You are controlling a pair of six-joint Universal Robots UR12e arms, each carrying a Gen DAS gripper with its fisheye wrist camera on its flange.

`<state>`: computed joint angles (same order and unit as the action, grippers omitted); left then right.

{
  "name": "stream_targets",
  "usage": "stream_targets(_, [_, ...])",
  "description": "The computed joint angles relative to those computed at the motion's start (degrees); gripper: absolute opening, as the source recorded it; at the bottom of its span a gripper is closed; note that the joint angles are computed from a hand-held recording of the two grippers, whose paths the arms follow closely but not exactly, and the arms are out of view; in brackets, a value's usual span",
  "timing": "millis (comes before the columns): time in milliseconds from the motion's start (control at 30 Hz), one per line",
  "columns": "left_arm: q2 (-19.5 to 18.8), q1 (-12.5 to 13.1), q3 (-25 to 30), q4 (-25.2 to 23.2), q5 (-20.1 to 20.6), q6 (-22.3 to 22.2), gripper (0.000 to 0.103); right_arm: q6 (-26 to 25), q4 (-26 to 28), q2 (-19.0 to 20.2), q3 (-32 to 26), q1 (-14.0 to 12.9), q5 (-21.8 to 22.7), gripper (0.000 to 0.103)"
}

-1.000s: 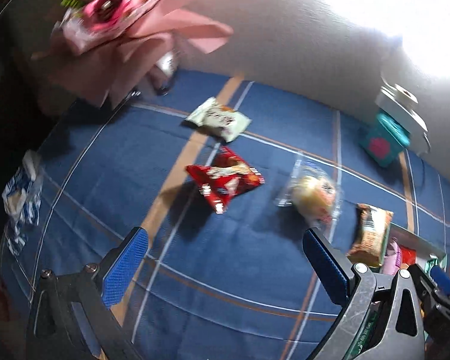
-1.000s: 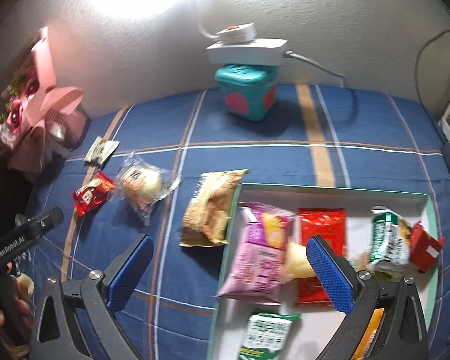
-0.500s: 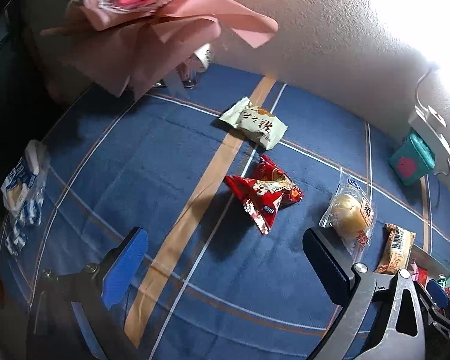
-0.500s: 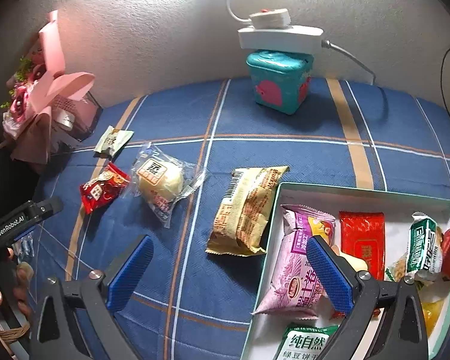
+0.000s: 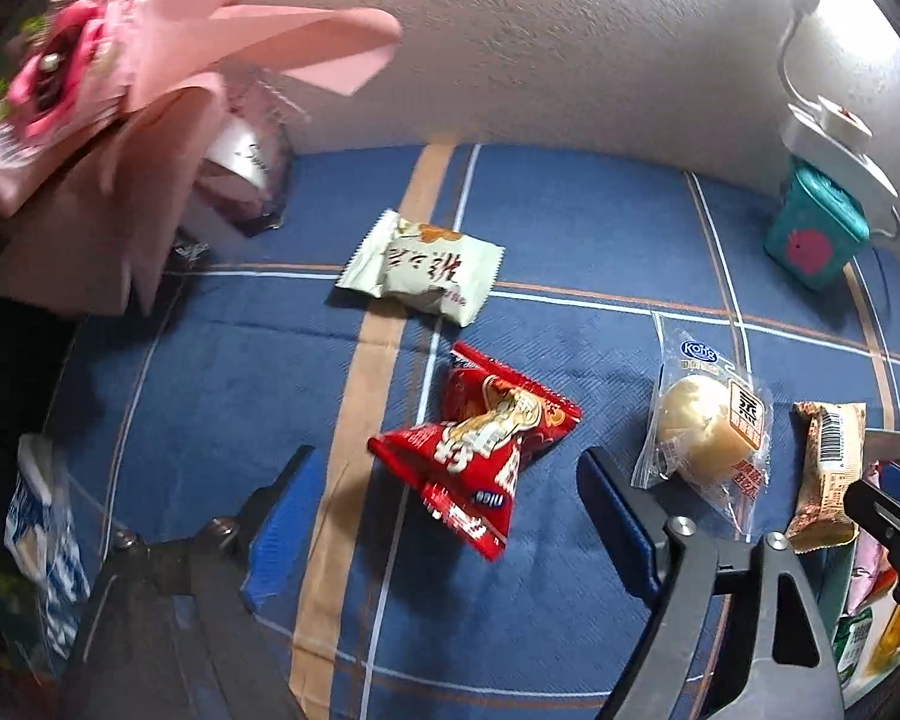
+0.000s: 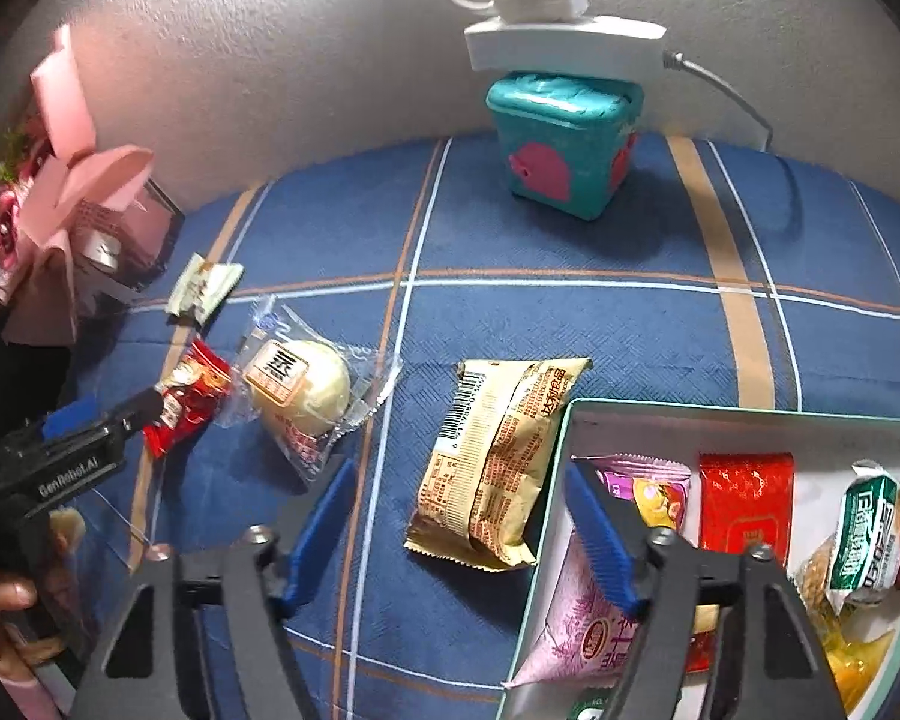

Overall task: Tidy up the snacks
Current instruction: 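Close the left tool on the red snack bag while the right tool grasps the bread pastry packet, then carry the red snack bag with the left tool while the right tool carries the pastry packet to the tray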

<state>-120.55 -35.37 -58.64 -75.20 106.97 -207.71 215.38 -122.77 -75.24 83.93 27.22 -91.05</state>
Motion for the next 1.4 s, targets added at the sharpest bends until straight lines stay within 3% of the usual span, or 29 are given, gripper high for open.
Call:
stream_targets(100, [-0.5,0.4,0.3,0.0,-1.2,1.5,0.072,0.2,0.7,0.6,-0.4,-0.3,1.3,0.061])
stream_targets(267, [-0.9,1.2,0.1,0.4,-3.9,2.1,0.064,-0.1,2.3,1.8,-1.5,-0.4,1.7,0.060])
stream_targets(733, [-1.6,1.8,-0.3,1.4,-6.0,4.3,0.064,-1.5,6.3,5.3,-5.0,0.1,1.8,0.057])
stream_targets(1200, [-1.0,1.5,-1.7,3.1,-5.4,0.7,0.043,-1.9,4.6,5.9,-4.9,0.0,2.2,0.041])
stream_targets(1400, [0.5,0.9,-3.2,3.4,-5.2,-2.7,0.040,-1.1,2.7,4.5,-3.2,0.3,2.9,0.040])
